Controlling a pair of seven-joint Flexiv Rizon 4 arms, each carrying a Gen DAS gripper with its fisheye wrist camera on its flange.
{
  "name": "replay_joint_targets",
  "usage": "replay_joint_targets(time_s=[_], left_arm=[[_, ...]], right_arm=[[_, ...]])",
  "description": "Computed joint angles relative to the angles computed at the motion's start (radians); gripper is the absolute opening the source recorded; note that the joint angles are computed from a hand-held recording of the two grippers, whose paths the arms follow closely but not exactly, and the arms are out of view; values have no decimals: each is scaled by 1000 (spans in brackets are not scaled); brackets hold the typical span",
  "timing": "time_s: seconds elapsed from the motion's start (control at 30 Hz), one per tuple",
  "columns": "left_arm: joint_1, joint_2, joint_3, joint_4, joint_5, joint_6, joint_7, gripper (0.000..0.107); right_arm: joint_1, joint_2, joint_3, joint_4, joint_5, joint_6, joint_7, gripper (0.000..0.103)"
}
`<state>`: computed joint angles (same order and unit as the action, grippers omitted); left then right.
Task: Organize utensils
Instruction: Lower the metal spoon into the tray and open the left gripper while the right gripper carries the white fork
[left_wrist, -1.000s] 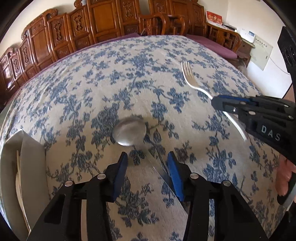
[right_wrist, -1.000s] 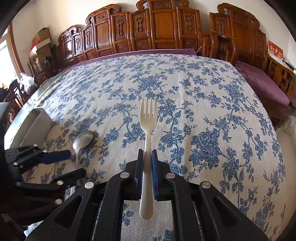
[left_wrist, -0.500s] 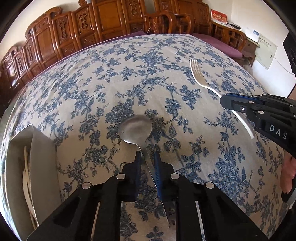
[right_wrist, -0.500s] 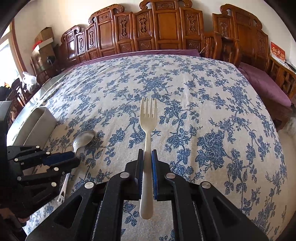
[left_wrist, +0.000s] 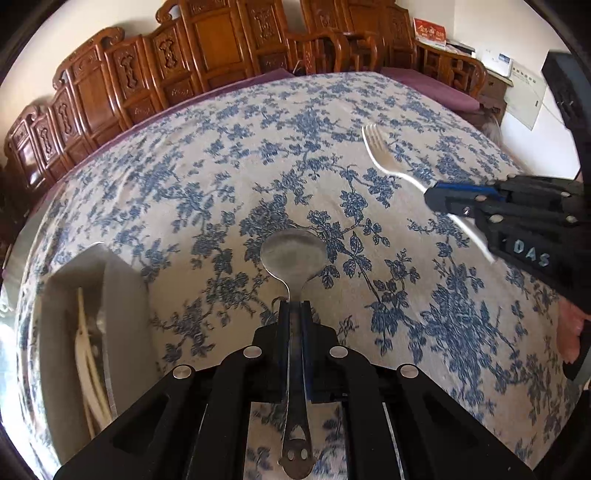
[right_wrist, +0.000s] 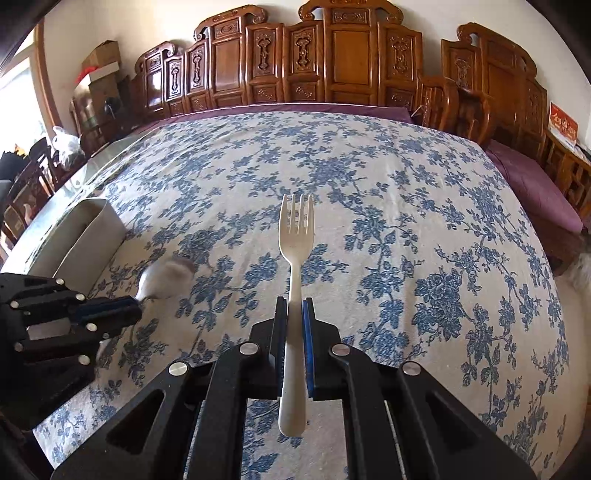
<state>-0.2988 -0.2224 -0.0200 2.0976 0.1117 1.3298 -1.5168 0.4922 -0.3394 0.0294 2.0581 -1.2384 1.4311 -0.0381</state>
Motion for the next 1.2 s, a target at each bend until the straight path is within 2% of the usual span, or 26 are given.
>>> replay_joint_targets(time_s=[0.27,0.63,0.93,1.2], left_arm=[[40,108,-12,77,-52,22,64,5],[98,221,-4,150,-104,40,125,5],[142,266,7,179,-110,31,137,5],[173,250,12,178,-88,25,109,5]], right_arm=[[30,17,32,6,17,-36,-17,10],[80,27,68,-35,-30,-58,-15,10],[132,9,82,-75,-41,-51,-33,10],[153,4,80,-87,-54,-17,-23,10]])
